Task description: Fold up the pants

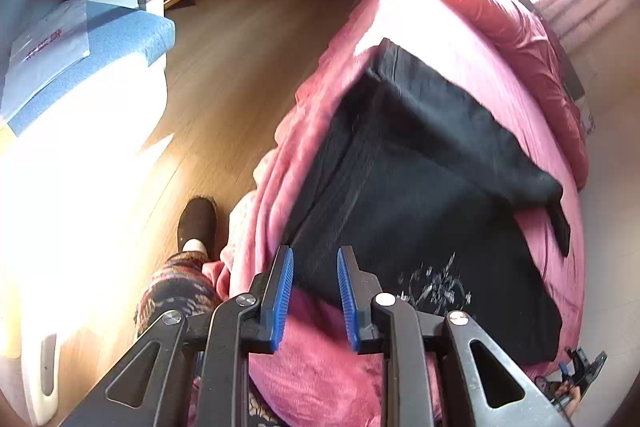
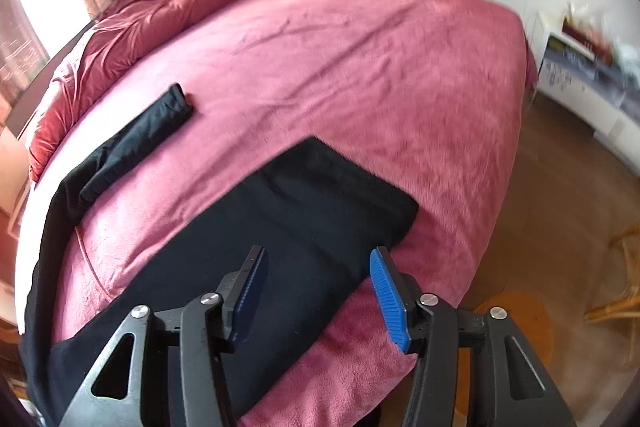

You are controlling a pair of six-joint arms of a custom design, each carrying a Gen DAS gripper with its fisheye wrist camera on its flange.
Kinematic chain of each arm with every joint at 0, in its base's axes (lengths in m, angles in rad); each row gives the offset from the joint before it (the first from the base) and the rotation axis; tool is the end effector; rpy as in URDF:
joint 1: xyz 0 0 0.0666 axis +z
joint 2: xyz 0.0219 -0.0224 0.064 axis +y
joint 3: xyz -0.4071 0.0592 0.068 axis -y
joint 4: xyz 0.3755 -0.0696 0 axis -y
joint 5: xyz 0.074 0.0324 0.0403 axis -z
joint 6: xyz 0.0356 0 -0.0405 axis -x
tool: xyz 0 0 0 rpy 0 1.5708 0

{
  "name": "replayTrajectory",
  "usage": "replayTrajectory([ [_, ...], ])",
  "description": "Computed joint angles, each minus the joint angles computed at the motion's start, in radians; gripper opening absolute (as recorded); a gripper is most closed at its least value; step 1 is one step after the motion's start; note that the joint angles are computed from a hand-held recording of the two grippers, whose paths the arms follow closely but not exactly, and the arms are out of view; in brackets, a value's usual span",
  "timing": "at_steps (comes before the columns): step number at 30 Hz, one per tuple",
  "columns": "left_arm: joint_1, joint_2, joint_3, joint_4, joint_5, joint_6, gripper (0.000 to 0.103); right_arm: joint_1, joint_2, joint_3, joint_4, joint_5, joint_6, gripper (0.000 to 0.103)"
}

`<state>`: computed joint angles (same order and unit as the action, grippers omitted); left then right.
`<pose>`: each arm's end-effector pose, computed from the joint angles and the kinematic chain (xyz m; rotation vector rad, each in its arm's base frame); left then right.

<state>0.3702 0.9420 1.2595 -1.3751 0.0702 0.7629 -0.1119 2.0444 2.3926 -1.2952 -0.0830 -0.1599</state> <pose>0.2320 0.0869 0.5216 -1.3978 2.2428 -0.2263 0.6808 -0.0739 0.5010 0.3077 2.4986 0.1240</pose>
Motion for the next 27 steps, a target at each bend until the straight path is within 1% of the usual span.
replayTrajectory([
  [2, 0.059, 0.028, 0.023, 0.032, 0.035, -0.011, 0.023, 0.023, -0.025, -0.024, 0.034, 0.011, 0.021, 0.059],
  [3, 0.075, 0.051, 0.037, 0.067, 0.059, -0.009, 0.023, 0.035, -0.032, -0.030, 0.040, 0.001, 0.034, 0.059],
  [4, 0.087, 0.082, 0.055, 0.099, 0.082, -0.008, 0.024, 0.050, -0.035, -0.028, 0.036, -0.027, 0.054, 0.060],
  [5, 0.095, 0.114, 0.077, 0.125, 0.099, -0.006, 0.026, 0.066, -0.034, -0.024, 0.024, -0.057, 0.074, 0.062],
  [7, 0.107, 0.189, 0.126, 0.174, 0.132, -0.003, 0.028, 0.099, -0.029, -0.015, -0.007, -0.122, 0.110, 0.064],
  [9, 0.112, 0.288, 0.191, 0.210, 0.158, 0.002, 0.031, 0.137, -0.021, -0.011, -0.046, -0.172, 0.140, 0.064],
  [11, 0.119, 0.374, 0.248, 0.227, 0.186, 0.008, 0.031, 0.167, -0.023, -0.026, -0.073, -0.214, 0.167, 0.064],
  [13, 0.128, 0.452, 0.302, 0.249, 0.217, 0.026, 0.033, 0.203, -0.022, -0.038, -0.099, -0.236, 0.193, 0.064],
  [14, 0.130, 0.490, 0.331, 0.253, 0.232, 0.030, 0.033, 0.215, -0.022, -0.045, -0.106, -0.241, 0.202, 0.064],
  [16, 0.132, 0.554, 0.384, 0.263, 0.220, 0.060, 0.033, 0.241, -0.021, -0.054, -0.120, -0.247, 0.211, 0.064],
  [18, 0.136, 0.628, 0.443, 0.265, 0.237, 0.058, 0.035, 0.258, -0.011, -0.050, -0.141, -0.260, 0.212, 0.064],
  [20, 0.138, 0.688, 0.502, 0.243, 0.223, 0.072, 0.038, 0.277, -0.006, -0.049, -0.155, -0.252, 0.220, 0.065],
  [24, 0.143, 0.797, 0.608, 0.176, 0.207, 0.058, 0.040, 0.292, 0.025, -0.012, -0.189, -0.248, 0.203, 0.065],
  [27, 0.140, 0.856, 0.671, 0.146, 0.194, 0.052, 0.040, 0.296, 0.055, 0.030, -0.219, -0.244, 0.189, 0.066],
])
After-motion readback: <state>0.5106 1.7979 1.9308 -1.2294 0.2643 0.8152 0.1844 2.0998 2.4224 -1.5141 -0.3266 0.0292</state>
